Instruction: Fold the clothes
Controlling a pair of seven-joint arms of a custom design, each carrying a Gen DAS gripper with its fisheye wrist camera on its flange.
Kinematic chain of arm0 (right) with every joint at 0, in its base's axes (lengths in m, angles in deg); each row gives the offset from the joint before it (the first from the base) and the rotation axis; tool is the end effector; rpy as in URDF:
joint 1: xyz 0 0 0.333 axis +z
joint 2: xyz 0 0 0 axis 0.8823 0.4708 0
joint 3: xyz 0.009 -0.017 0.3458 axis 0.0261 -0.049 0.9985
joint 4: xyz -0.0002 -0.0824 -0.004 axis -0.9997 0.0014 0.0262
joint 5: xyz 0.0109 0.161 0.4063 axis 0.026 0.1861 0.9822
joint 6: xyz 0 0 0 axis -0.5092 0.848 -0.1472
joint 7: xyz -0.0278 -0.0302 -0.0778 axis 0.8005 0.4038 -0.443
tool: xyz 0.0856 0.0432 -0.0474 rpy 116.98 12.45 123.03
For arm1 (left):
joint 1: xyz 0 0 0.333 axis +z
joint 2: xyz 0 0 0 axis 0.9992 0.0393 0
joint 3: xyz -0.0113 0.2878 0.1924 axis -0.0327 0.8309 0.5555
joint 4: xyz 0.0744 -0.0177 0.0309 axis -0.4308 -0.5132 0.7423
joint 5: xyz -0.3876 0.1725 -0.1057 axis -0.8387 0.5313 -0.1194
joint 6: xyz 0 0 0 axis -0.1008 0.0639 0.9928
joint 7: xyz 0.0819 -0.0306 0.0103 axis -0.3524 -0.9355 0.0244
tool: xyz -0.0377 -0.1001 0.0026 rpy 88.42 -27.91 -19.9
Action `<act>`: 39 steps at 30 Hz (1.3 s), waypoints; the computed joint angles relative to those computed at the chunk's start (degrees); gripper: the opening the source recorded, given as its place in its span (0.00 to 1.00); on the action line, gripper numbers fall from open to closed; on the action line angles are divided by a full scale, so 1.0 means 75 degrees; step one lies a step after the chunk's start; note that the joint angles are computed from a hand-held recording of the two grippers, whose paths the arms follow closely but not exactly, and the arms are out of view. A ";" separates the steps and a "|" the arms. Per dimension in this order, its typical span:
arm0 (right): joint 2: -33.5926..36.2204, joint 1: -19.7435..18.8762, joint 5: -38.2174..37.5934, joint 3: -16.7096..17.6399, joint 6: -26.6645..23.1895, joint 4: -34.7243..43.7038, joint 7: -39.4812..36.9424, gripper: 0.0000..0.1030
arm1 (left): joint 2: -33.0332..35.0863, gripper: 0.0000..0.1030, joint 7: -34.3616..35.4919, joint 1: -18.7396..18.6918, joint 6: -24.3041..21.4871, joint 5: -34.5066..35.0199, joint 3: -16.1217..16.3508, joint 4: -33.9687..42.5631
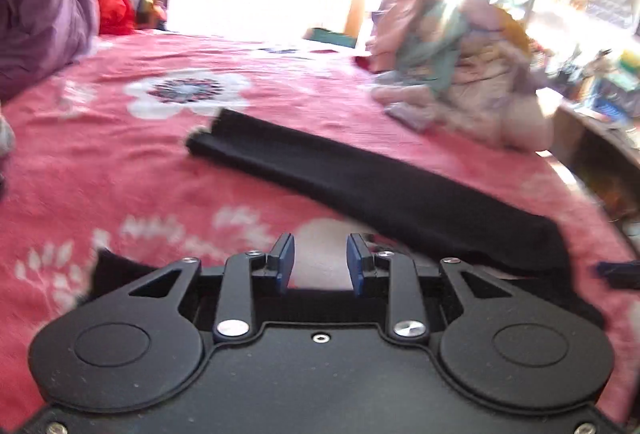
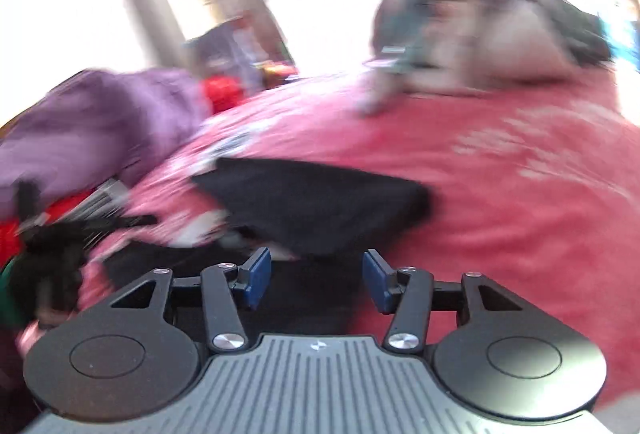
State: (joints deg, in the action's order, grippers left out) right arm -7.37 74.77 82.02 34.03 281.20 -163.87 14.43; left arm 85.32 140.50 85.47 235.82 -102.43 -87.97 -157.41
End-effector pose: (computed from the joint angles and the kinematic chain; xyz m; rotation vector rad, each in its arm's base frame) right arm 0.4807 0.1103 0.4028 -1.2409 1.6919 -0.6598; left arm 0.7284 -0.2675 0.4231 -1.0815 2.3649 -1.4463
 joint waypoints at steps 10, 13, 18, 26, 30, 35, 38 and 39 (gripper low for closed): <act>0.0619 0.0366 0.1060 -0.0196 -0.0953 0.0683 -0.0835 0.38 | -0.0215 0.33 -0.1011 -0.0478 0.1637 0.1939 0.0598 -0.0637; 0.0705 0.0470 0.1197 -0.0240 -0.0839 0.0698 -0.0961 0.38 | -0.0044 0.40 -0.1603 -0.0426 0.1844 0.2377 0.0715 -0.0489; 0.0745 0.0517 0.0932 -0.0342 -0.0749 0.0674 -0.0772 0.38 | 0.0336 0.41 -0.2101 -0.0340 0.1509 0.3292 0.0741 -0.0043; 0.0732 0.0365 0.0104 -0.0419 -0.0719 0.0563 -0.0040 0.38 | 0.0813 0.37 -0.3362 -0.0619 0.1177 0.4535 0.1165 0.0525; 0.0770 0.0339 -0.0083 -0.0453 -0.0684 0.0569 0.0130 0.38 | 0.0866 0.03 -0.3472 -0.0357 0.1341 0.4571 0.0790 0.0568; 0.0777 0.0271 -0.0461 -0.0490 -0.0612 0.0512 0.0508 0.38 | 0.1056 0.03 -0.3688 -0.0143 0.1463 0.4289 0.0516 0.0788; 0.0818 0.0305 -0.0342 -0.0496 -0.0635 0.0559 0.0356 0.38 | 0.1212 0.03 -0.4288 -0.0593 0.1785 0.4648 0.0973 0.0905; 0.0827 0.0316 -0.0311 -0.0501 -0.0645 0.0574 0.0315 0.38 | 0.1214 0.03 -0.4411 -0.0620 0.1842 0.4721 0.0993 0.0904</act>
